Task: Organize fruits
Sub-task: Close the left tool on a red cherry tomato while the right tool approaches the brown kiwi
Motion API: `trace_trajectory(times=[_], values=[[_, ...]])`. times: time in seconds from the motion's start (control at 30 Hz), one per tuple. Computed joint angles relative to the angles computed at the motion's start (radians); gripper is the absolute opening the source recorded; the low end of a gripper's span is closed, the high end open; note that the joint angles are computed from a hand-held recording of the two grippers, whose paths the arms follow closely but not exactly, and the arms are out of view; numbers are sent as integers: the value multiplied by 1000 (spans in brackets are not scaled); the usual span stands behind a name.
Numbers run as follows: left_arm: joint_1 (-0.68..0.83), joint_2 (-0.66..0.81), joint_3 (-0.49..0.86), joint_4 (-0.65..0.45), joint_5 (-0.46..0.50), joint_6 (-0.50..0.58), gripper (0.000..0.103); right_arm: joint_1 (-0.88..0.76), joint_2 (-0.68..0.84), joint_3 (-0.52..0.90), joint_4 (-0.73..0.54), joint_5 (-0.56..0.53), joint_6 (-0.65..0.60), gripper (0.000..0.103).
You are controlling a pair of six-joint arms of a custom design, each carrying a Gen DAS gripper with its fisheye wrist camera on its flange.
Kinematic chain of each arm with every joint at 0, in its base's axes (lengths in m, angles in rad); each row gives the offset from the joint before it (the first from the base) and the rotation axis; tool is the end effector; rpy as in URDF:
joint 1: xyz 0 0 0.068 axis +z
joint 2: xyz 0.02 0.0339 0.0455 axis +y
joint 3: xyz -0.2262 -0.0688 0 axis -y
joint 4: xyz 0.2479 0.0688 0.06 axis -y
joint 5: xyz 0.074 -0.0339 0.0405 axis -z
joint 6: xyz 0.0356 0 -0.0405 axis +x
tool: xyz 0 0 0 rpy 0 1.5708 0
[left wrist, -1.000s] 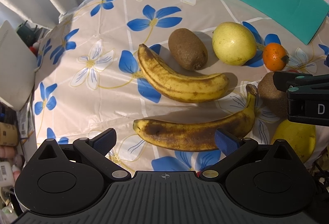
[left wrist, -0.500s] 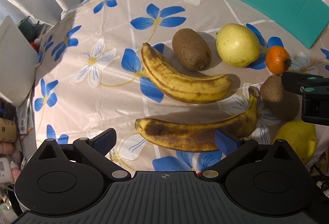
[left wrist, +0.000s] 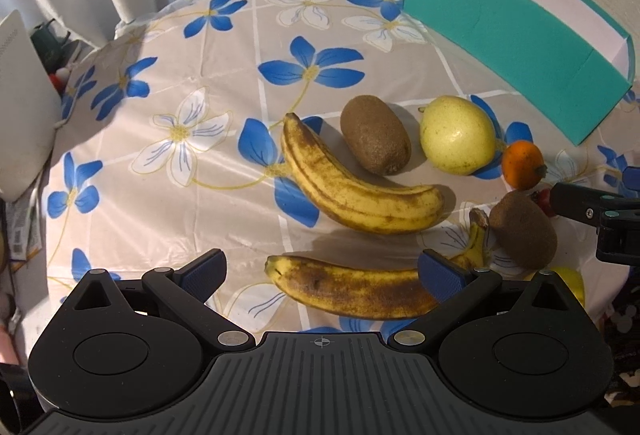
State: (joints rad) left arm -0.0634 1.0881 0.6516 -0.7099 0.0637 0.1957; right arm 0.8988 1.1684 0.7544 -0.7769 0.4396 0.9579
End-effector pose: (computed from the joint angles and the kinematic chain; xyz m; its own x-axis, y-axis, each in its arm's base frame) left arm 0.2096 -0.0156 0.1636 -0.8747 0.2500 -0.4152 0.2645 0.9641 0.0232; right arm 0.1500 0.1642 0.1782 -0.8315 0.1438 -0.5366 0.1221 0.9896 0.0760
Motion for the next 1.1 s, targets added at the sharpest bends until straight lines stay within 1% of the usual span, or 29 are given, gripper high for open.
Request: trace_trajectory(times=[0.1, 0.23, 0.3, 0.4, 0.53, 0.6, 0.67, 0.73, 0.8, 0.83, 0.93, 0.97, 1.03, 1.1], values=[[15, 10, 0, -1, 50, 37, 103, -1, -24, -16, 4, 0, -4, 103], [81, -28, -25, -31, 189, 149, 103, 7, -67, -39, 5, 17, -7, 103], [118, -34, -30, -42, 244, 167, 103, 15, -108, -66, 21, 28, -20, 103], [116, 31, 2, -40, 249, 107, 103, 18, -136, -86, 28, 29, -27, 103], [100, 136, 64, -46, 236, -37, 103, 16, -143, -99, 37, 17, -33, 103], [93, 190, 103, -70, 232, -91, 103, 12, -148, -107, 45, 10, -35, 103], [96, 225, 133, -104, 237, -121, 103, 7, -156, -114, 50, 5, -38, 103], [112, 268, 168, -148, 276, -105, 103, 3, -165, -122, 51, 4, -42, 103], [120, 283, 187, -188, 282, -87, 103, -4, -183, -134, 50, 1, -40, 103], [121, 264, 177, -191, 275, -76, 103, -8, -188, -138, 47, -1, -39, 103], [107, 205, 137, -209, 244, 17, 103, -17, -213, -154, 37, -4, -35, 103], [113, 187, 122, -213, 253, 46, 103, -19, -221, -158, 34, -5, -34, 103], [133, 160, 94, -233, 293, 104, 100, -24, -236, -167, 27, -4, -30, 103], [141, 146, 72, -250, 312, 141, 80, -22, -244, -171, 20, -2, -24, 103]])
